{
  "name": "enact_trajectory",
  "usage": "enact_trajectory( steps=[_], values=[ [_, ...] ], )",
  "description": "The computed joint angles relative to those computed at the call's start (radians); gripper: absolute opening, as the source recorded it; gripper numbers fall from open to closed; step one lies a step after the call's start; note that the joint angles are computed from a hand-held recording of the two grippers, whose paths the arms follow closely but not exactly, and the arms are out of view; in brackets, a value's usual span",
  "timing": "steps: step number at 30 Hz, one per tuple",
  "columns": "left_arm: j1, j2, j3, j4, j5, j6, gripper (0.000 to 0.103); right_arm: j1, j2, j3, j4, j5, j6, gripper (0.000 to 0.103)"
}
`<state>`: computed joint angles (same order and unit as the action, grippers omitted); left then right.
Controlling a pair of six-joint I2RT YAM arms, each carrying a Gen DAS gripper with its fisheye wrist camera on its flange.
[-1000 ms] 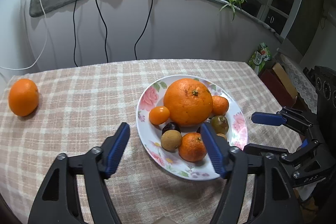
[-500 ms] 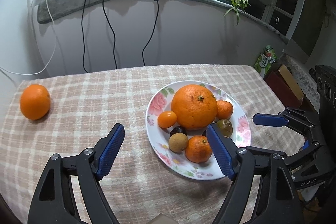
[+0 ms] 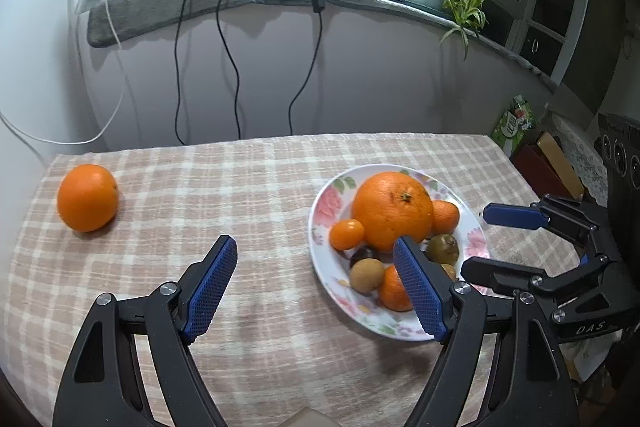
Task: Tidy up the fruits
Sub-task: 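Move both open tools away from the plate toward the large orange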
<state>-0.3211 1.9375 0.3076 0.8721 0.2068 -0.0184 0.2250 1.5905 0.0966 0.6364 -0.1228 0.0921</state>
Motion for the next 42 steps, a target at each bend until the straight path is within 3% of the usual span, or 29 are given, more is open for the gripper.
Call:
enact_trajectory(
  steps=[25,42],
  values=[
    [0.302,-0.008,0.007,-0.036,0.137,0.121,0.081,0.169,0.175,0.341,-0.165,0.041,0.095,0.075],
    [0.564,0.105,0.169,-0.158,0.272,0.196,0.081,0.244,0.404,0.688,-0.288,-0.019,0.161,0.075]
  ],
)
